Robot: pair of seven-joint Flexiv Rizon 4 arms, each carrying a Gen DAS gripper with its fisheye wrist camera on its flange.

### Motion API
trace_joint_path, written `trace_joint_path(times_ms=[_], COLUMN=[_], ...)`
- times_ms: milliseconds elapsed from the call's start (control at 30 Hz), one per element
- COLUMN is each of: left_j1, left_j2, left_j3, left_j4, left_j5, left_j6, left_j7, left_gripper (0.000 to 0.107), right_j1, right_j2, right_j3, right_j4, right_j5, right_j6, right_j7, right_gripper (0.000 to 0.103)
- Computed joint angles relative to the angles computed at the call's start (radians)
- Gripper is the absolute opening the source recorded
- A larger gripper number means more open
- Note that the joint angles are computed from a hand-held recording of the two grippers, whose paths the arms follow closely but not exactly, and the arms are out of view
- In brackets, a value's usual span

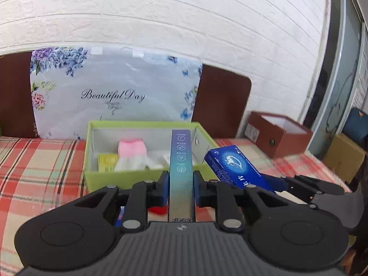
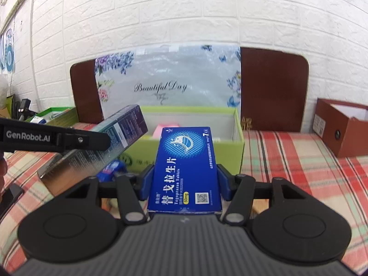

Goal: Organize objects
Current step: 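Carry both boxes to the green box and release them inside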

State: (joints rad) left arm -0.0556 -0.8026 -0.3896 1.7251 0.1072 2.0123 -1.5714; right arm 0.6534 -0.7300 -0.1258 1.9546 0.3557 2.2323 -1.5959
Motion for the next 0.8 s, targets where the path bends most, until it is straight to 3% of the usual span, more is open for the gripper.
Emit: trace_joint_path(times_ms=[200,333,433,533,633,700,733,767,800], left_j1=[-0.087,-0.149,-0.155,-0.208,-0.226,-0.190,-0.157,-0.134,-0.136], left_j2=[-0.081,-0.153,-0.217,-0.268,-0.305,-0.328,-0.340,-0.343,-0.337], left_j3=[0.063,0.116,0.106,0.177,0.204,0.137,0.076,0.045,0.047], left_j4=[-0.199,-0.356,-0.459,-0.549,-0.605,-0.615,-0.609,-0.601,-0.581], left_j5=[-0.102,-0.179,-0.203,-0.282,-0.327,-0.298,-0.266,-0.228,-0.254], left_j6=[-0.040,-0.082,-0.121,-0.178,-0.236,-0.225,-0.204,-0.192,-0.170], left_j7=[0.019,0.047,0.069,0.078,0.086,0.112,0.133,0.119,0.128], left_gripper=[0.022,0.022,0.022,0.022,0.022,0.023,0.035,0.062,0.075], right_j1=[0.006,0.068,0.080,0.078,0.064,0.055,0.047,0.037,0.033], right_j2=[-0.061,-0.155,-0.222,-0.280,-0.324,-0.344,-0.352,-0.359,-0.368], right_j3=[-0.102,-0.262,-0.329,-0.368,-0.384,-0.386,-0.381,-0.373,-0.374], right_j4=[-0.197,-0.334,-0.412,-0.473,-0.522,-0.541,-0.546,-0.551,-0.553], right_j5=[-0.018,-0.013,-0.032,-0.051,-0.085,-0.112,-0.127,-0.146,-0.161], right_j6=[-0.160,-0.270,-0.311,-0.343,-0.370,-0.378,-0.371,-0.357,-0.345], right_j7=[0.022,0.087,0.147,0.212,0.269,0.298,0.309,0.316,0.324], right_gripper=[0.055,0.055,0.055,0.055,0.055,0.056,0.056,0.056,0.059])
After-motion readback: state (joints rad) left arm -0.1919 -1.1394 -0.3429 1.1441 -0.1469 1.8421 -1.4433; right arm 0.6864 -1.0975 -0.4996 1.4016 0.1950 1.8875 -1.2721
